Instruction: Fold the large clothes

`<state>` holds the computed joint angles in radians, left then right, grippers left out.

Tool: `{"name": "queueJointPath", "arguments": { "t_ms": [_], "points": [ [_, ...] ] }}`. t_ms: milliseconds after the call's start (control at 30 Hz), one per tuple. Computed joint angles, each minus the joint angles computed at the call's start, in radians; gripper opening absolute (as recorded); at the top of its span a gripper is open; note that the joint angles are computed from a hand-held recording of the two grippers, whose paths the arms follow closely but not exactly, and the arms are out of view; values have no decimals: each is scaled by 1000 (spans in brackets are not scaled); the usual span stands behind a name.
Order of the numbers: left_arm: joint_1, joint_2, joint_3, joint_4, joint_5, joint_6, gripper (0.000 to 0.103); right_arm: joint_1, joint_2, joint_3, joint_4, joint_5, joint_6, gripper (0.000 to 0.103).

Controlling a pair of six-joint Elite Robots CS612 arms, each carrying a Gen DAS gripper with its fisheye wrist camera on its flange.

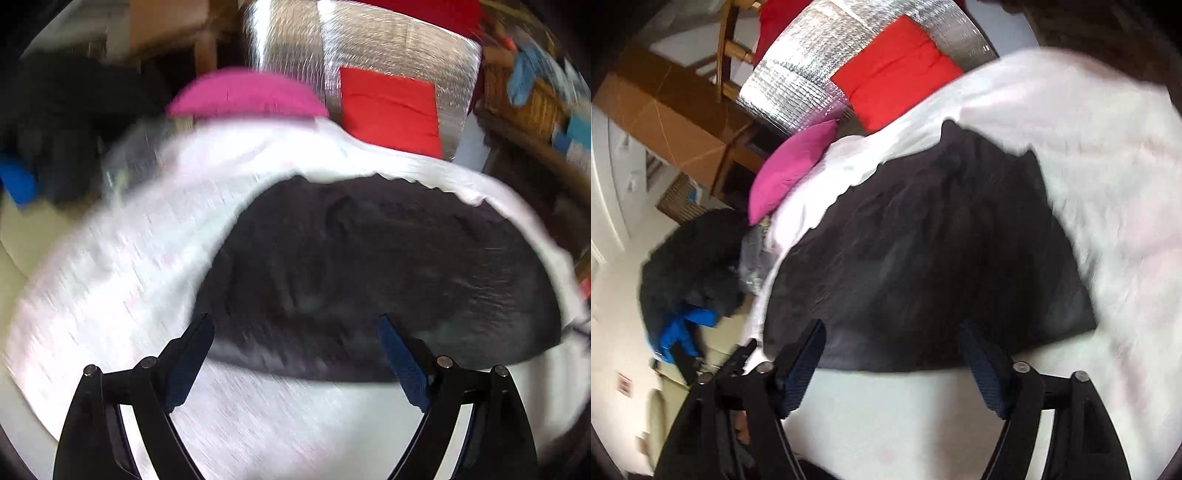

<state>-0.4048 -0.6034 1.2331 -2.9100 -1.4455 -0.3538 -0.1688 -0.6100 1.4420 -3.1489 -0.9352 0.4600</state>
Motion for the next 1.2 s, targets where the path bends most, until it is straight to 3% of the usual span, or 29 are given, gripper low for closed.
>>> {"name": "queueJointPath", "arguments": {
  "t_ms": [133,367,500,733,800,933,1033,1100,1200],
  "points": [
    [36,2,14,26,-222,-190,90,0,24,29,-70,59,162,80],
    [63,58,-43,55,-334,-409,90,1,82,-10,-80,63,375,80],
    [67,89,-73,30,-337,-509,90,0,120,-52,-129,24,475,80],
    [53,123,-115,-31,-211,-621,90,-2,178,-120,-264,-34,630,82],
    [52,135,-136,-32,-190,-632,90,5,179,-124,-279,-71,628,82],
    [39,157,-189,1,-139,-633,71,29,162,-128,-230,-162,535,82],
    [34,165,-212,27,-114,-602,65,43,152,-138,-174,-249,479,71],
    [27,169,-221,35,-88,-592,65,53,145,-140,-146,-305,440,70],
    [30,192,-265,72,-124,-575,85,63,143,-154,-94,-354,388,72]
  ]
}}
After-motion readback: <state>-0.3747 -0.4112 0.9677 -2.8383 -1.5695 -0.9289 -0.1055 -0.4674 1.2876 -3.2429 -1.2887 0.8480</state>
